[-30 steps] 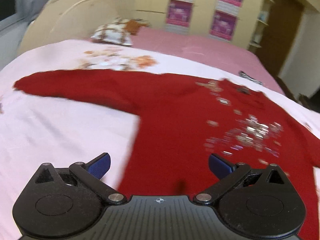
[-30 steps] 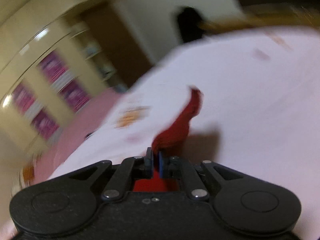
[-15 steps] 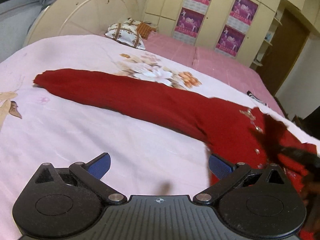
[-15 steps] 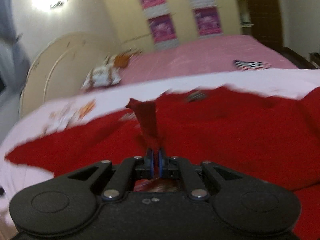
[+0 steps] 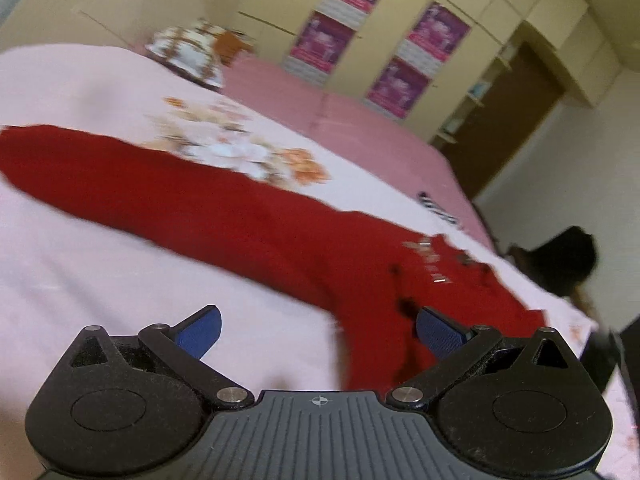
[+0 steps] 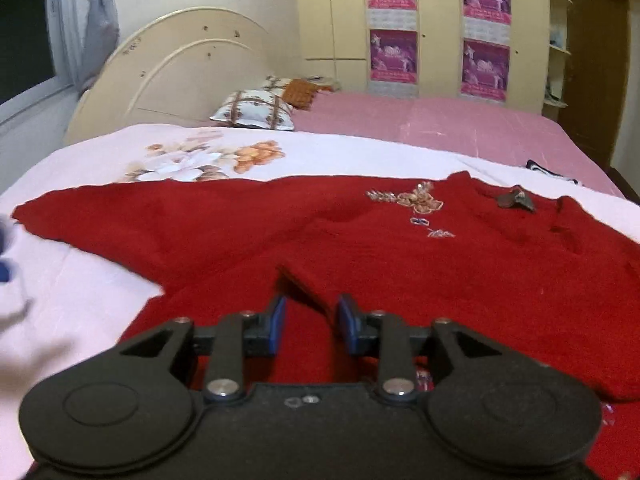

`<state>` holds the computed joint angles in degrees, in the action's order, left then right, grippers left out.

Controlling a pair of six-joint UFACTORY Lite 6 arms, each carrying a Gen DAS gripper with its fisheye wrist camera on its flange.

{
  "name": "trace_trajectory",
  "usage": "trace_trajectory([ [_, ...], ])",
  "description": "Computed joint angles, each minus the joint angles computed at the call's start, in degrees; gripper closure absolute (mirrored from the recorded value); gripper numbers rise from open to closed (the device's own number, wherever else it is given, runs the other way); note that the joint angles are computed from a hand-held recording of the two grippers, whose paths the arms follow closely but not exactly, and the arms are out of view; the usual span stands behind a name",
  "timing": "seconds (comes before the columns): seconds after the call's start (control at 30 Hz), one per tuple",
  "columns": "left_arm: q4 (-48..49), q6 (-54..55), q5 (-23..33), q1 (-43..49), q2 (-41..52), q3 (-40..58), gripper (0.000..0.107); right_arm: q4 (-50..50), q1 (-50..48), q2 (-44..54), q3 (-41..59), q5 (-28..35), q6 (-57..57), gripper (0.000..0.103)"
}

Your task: Fold small clothes

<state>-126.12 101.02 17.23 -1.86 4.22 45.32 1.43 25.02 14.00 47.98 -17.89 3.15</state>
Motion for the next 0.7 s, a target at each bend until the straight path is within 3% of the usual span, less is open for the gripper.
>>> trace_trajectory([
  [0.07, 1.2, -2.7, 2.8, -2.4, 7.4, 6.9, 0.004, -1.8, -2.7, -6.7, -6.6, -2.2, 3.6, 0.074],
  [0.13, 5.3, -7.7, 3.2, -5.5, 16.6, 16.5, 0.004, -12.0, -8.7, -13.9, -12.4, -1.6, 14.6, 0.074],
  [0.27, 26.3, -31.7, 0.4, -11.1, 33.7, 38.5, 0.005, -36.0, -23.6, -27.0, -22.2, -1.6, 37.5, 0.072],
  [0.3, 31.5, -37.6, -0.1, -12.0, 37.3, 43.3, 0.010, -42.0, -27.6, -29.4, -24.0, -2.6, 43.0, 0.072],
  [0.33, 36.6, -43.6, 0.1, -12.6, 41.6, 48.6, 0.036, -48.0, -32.4, -31.5, -25.7, -4.5, 48.6, 0.072],
  [0.37, 41.8, -49.6, 0.6, -12.9, 45.3, 53.0, 0.053, -54.0, -37.0, -32.3, -26.5, -6.7, 53.6, 0.072],
  [0.43, 52.3, -61.6, 0.3, -13.7, 50.8, 60.2, 0.058, -65.9, -46.7, -33.2, -27.4, -11.6, 62.8, 0.072],
  [0.5, 64.2, -72.6, -1.7, -15.6, 54.4, 66.5, 0.073, -77.4, -56.0, -31.7, -26.2, -17.6, 71.1, 0.072],
  [0.53, 68.0, -76.7, -0.6, -15.7, 56.9, 70.2, 0.104, -80.4, -60.4, -30.3, -25.7, -21.1, 73.3, 0.072],
  [0.63, 65.7, -74.5, -1.9, -15.7, 56.9, 70.5, 0.103, -83.3, -69.5, -22.9, -22.4, -28.6, 76.8, 0.069],
  [0.7, 55.1, -63.0, -4.8, -16.1, 52.0, 63.7, 0.103, -85.4, -73.5, -16.6, -18.4, -32.5, 81.2, 0.049],
])
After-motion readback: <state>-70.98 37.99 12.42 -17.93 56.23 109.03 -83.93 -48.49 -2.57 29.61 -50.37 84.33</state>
